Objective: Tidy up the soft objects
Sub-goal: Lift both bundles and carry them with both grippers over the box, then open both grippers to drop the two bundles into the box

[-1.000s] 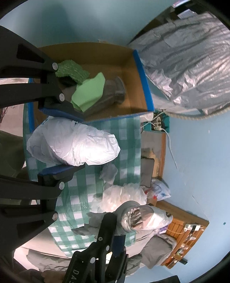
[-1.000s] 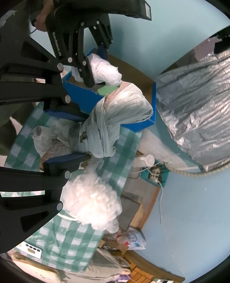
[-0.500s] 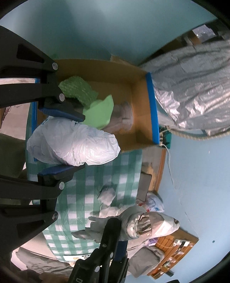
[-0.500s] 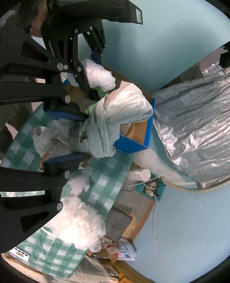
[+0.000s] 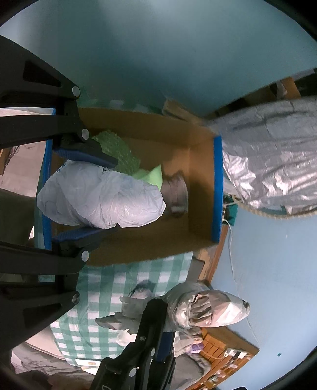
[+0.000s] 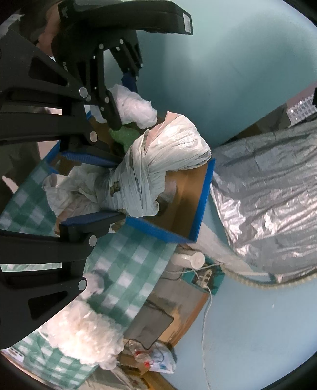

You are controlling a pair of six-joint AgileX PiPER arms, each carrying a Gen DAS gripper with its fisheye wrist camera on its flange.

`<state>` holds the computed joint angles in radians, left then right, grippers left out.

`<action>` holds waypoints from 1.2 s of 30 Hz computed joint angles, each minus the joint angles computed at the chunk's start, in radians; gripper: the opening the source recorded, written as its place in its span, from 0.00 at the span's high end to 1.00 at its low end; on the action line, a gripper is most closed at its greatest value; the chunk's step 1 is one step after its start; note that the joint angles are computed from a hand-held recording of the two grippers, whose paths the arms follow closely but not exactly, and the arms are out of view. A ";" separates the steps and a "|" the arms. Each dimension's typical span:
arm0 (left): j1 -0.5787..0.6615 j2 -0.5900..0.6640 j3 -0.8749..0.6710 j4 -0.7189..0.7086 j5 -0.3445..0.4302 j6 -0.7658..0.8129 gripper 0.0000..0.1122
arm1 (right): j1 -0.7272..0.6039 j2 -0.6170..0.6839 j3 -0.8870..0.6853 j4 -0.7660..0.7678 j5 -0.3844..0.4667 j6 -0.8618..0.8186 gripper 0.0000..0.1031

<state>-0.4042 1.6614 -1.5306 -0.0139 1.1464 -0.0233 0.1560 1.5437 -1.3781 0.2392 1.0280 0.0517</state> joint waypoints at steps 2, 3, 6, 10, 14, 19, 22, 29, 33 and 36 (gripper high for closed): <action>0.019 0.004 0.000 -0.003 -0.005 0.007 0.58 | 0.015 0.025 -0.016 0.000 -0.005 0.006 0.67; 0.028 0.008 0.001 -0.002 -0.008 0.010 0.58 | 0.022 0.041 -0.026 -0.001 -0.007 0.011 0.67; 0.052 0.024 0.003 0.001 -0.017 0.011 0.58 | 0.034 0.087 -0.060 0.010 -0.009 0.018 0.67; 0.079 0.050 -0.005 -0.002 -0.027 0.013 0.58 | 0.041 0.142 -0.098 0.046 -0.009 0.009 0.67; 0.101 0.071 -0.013 -0.008 -0.034 0.011 0.58 | 0.057 0.194 -0.140 0.058 -0.010 0.009 0.67; 0.114 0.094 -0.028 -0.015 -0.032 0.010 0.58 | 0.066 0.259 -0.188 0.075 -0.001 0.016 0.67; 0.112 0.106 -0.034 -0.008 -0.031 0.003 0.58 | 0.066 0.286 -0.207 0.083 0.007 0.018 0.67; 0.102 0.125 -0.046 0.002 -0.021 -0.012 0.52 | 0.068 0.308 -0.227 0.062 0.017 0.052 0.58; 0.100 0.121 -0.041 0.009 -0.022 -0.035 0.40 | 0.078 0.288 -0.212 0.036 0.003 0.064 0.44; 0.096 0.109 -0.032 0.010 -0.022 -0.040 0.35 | 0.076 0.270 -0.198 0.027 -0.009 0.073 0.44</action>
